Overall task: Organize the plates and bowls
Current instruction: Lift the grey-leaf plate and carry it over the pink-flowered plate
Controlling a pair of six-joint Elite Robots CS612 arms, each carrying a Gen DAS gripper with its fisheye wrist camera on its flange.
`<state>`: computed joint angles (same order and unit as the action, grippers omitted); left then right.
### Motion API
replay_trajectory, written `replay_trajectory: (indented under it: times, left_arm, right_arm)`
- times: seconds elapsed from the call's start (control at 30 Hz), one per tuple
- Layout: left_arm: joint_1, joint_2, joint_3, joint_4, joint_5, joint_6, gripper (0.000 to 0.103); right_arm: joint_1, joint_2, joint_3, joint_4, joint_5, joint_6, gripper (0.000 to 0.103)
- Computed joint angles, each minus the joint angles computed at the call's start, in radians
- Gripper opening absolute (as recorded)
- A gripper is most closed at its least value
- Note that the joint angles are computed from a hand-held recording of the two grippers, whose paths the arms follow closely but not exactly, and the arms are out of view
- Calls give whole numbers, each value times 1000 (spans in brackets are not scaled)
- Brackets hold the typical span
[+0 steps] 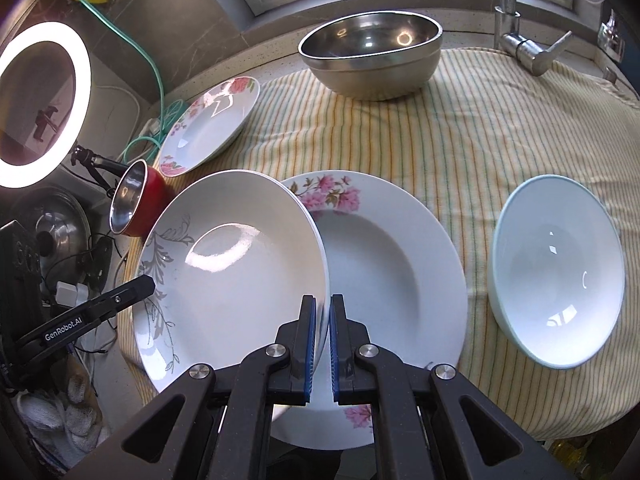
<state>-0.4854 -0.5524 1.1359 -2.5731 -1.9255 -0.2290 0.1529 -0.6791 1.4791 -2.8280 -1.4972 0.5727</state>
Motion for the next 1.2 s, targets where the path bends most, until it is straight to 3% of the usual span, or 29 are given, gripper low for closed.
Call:
replay_trajectory:
  times: [0.43, 1.2]
  left_arm:
    - [-29, 16, -33, 50, -19, 65, 8]
    - [-46, 32, -53, 74, 19, 78, 8]
  right_arm:
    - [-19, -36, 78, -19, -43, 54, 6]
    - [-25, -25, 73, 2, -55, 49, 6]
